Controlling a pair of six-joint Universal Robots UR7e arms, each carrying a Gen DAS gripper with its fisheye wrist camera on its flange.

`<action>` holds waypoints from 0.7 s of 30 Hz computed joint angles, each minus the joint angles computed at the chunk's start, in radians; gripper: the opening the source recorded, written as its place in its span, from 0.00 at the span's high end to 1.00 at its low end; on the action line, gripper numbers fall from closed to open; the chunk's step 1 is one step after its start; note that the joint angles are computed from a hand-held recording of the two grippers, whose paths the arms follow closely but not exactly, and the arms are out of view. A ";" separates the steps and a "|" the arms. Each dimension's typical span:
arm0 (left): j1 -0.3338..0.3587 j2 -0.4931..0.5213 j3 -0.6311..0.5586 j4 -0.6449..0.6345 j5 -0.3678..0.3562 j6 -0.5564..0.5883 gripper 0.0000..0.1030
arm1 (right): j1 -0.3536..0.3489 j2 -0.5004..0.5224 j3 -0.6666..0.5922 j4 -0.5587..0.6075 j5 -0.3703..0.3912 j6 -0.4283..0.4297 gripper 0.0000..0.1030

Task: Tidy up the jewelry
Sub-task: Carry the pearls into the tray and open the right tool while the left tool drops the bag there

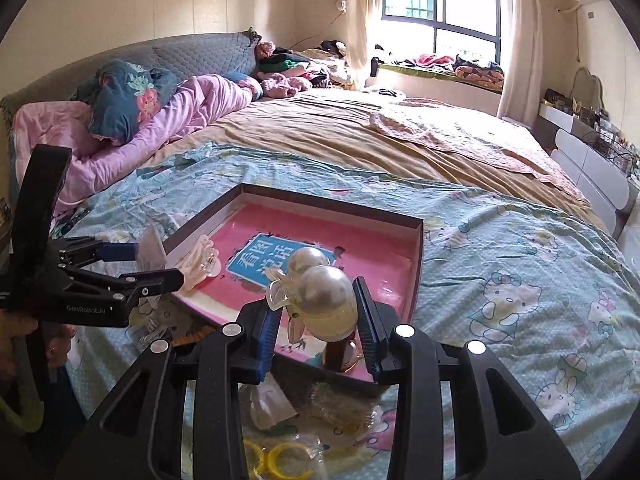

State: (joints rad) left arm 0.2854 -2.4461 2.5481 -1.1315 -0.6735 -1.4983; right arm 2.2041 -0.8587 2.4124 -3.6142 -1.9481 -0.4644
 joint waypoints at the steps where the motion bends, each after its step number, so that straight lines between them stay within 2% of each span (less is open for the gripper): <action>1: 0.035 0.023 0.008 -0.078 0.009 0.062 0.24 | -0.008 0.002 -0.009 0.001 -0.002 0.002 0.67; 6: 0.183 0.156 0.032 -0.401 0.034 0.306 0.24 | -0.039 0.015 -0.055 0.020 -0.012 -0.004 0.67; 11: 0.291 0.279 0.050 -0.644 0.027 0.476 0.24 | -0.068 0.032 -0.103 0.074 -0.031 -0.025 0.67; 18: 0.351 0.341 0.086 -0.794 0.007 0.544 0.24 | -0.098 0.073 -0.170 0.164 -0.040 -0.025 0.67; 21: 0.376 0.363 0.093 -0.831 -0.001 0.581 0.24 | -0.114 0.098 -0.215 0.239 -0.041 -0.004 0.67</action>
